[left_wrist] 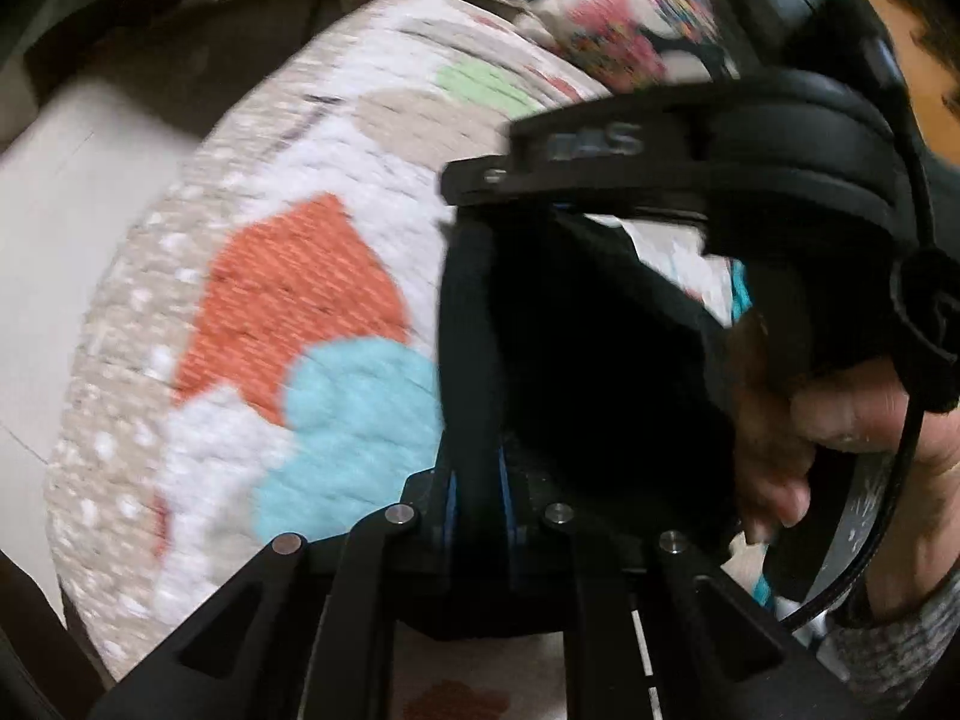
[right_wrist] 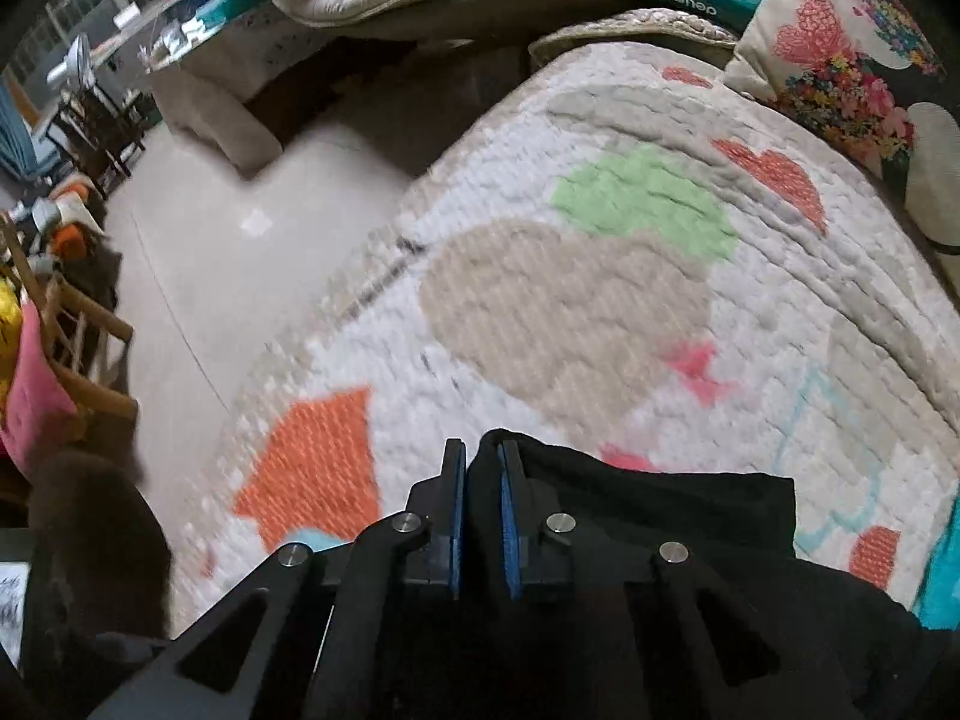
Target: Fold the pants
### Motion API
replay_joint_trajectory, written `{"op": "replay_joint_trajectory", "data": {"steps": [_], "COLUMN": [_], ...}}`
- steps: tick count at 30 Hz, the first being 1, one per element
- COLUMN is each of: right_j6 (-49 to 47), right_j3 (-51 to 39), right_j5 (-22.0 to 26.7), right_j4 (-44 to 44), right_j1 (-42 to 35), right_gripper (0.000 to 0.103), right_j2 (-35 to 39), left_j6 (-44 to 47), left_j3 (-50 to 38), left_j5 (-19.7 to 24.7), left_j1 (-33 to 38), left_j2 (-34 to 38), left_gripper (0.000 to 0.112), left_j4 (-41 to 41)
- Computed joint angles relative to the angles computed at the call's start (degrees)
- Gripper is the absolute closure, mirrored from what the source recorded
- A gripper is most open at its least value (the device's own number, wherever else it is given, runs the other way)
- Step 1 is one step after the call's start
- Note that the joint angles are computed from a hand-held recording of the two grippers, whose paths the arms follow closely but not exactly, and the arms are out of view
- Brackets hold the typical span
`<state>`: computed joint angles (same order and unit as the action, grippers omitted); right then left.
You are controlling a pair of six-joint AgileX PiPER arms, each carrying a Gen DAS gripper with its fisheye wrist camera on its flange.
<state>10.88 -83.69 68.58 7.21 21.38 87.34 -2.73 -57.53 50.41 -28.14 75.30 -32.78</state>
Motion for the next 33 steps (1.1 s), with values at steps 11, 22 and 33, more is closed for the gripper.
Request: {"op": "replay_joint_trajectory", "data": {"steps": [11,22,33], "right_j6": [3.7,5.4,25.9], "right_j3": [-13.7,4.6,28.3], "right_j5": [-0.8,-0.2,-3.3], "right_j4": [5.1,1.5,-11.3], "right_j1": [0.0,-10.2,1.4], "right_gripper": [0.076,0.071,0.069], "right_j2": [13.6,-13.8,-32.3], "left_j6": [10.8,0.8,-12.8], "left_j3": [1.3,1.5,1.4], "left_j5": [3.7,-5.0,-6.5], "left_j1": [18.8,9.9,-3.6], "left_j2": [3.4,-6.2,-1.6], "left_gripper": [0.094,0.074,0.063], "left_j4": [-11.3,6.2,25.8]}}
